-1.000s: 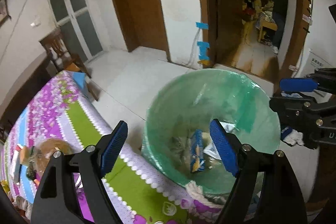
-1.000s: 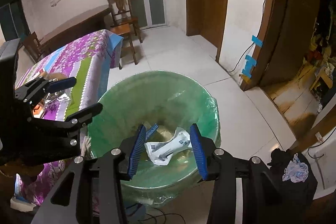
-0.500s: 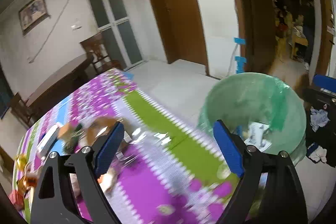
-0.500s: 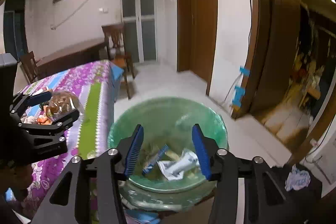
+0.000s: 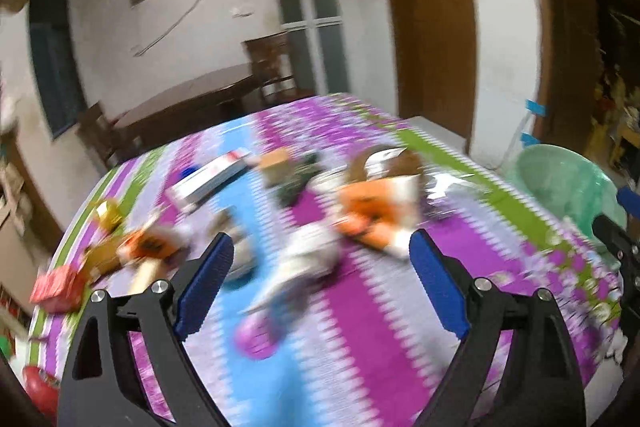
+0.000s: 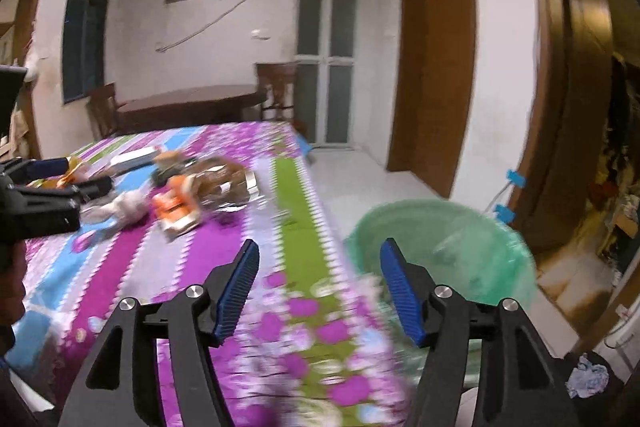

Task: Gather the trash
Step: 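Move both open tools back over the table, then grasp the orange-white cup with the right tool while the left tool grasps the sponge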

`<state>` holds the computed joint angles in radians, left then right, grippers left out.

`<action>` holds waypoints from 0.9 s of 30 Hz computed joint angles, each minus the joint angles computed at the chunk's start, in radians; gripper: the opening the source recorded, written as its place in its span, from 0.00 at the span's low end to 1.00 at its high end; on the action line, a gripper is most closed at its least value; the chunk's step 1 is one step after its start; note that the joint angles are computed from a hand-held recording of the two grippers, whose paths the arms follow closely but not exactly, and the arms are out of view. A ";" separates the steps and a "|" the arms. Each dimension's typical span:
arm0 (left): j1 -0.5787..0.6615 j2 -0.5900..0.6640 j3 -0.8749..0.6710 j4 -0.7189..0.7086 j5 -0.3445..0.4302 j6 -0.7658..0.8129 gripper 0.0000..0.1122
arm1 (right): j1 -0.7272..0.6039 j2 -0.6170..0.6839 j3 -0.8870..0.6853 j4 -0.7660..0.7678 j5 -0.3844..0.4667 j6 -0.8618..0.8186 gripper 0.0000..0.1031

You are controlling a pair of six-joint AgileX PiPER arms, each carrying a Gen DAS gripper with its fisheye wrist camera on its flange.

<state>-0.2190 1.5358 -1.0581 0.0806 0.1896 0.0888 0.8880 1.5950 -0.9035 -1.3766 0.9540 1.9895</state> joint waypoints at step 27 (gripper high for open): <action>0.535 0.236 -0.305 -0.507 0.263 0.515 0.77 | -0.368 0.640 -1.062 1.052 -0.312 -1.454 0.43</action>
<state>0.3159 1.7716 -1.3631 -0.4268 0.4530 0.6036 0.5199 2.2346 -1.9656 -0.3241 0.6423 0.5352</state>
